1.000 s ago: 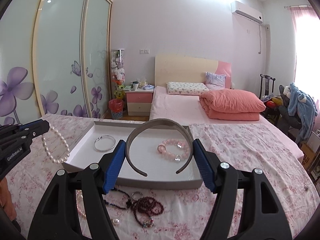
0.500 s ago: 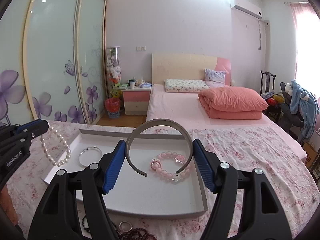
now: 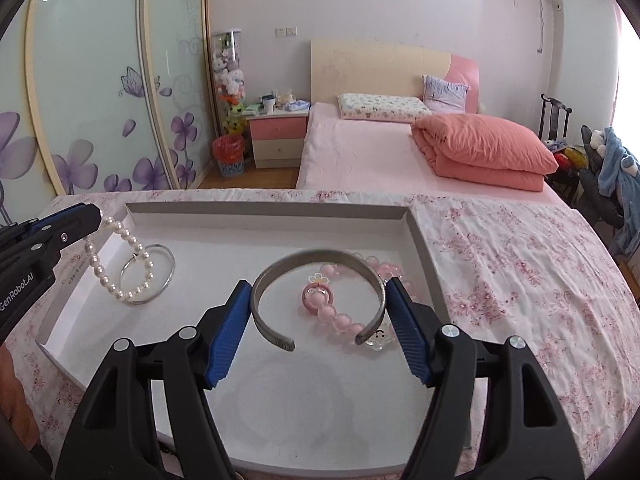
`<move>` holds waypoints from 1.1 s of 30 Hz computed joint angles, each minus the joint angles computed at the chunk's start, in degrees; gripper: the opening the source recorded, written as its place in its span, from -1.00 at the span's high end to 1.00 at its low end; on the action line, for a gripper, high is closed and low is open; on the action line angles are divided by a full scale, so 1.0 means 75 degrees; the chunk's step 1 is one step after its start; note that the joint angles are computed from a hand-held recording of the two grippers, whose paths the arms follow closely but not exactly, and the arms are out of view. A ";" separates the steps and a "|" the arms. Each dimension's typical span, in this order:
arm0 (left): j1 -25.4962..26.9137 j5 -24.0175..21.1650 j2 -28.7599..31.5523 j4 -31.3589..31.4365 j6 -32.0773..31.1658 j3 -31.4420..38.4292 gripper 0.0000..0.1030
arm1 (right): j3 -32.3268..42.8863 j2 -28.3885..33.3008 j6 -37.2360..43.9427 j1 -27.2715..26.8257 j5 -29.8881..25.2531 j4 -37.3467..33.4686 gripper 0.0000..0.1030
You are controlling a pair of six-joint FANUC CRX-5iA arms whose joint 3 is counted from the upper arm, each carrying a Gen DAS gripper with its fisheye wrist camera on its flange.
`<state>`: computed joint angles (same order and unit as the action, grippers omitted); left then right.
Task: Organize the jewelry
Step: 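Open both grippers to release the pearl bracelet and cuff in the tray, then grasp the dark red bead bracelet with the right gripper while the left approaches the pink pearl bracelet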
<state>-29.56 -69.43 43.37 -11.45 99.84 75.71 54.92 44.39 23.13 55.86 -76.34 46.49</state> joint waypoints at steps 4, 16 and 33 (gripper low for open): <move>0.0069 -0.0236 0.0247 0.0094 0.0125 0.0354 0.76 | -0.0510 -0.0291 -0.0245 0.0056 0.0157 0.0140 -0.34; 0.0088 0.0413 -0.0998 -0.0375 0.0676 -0.1324 0.55 | -0.1631 -0.1052 -0.0917 0.0323 0.0222 0.0643 -0.34; 0.0326 0.1720 -0.4154 0.0205 0.0483 -0.6139 -0.07 | -0.3624 -0.2410 -0.1097 0.1038 0.0560 -0.0455 -0.34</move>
<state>-27.12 -56.53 12.21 -9.91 103.46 29.66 27.74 26.31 14.90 63.65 -72.14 43.08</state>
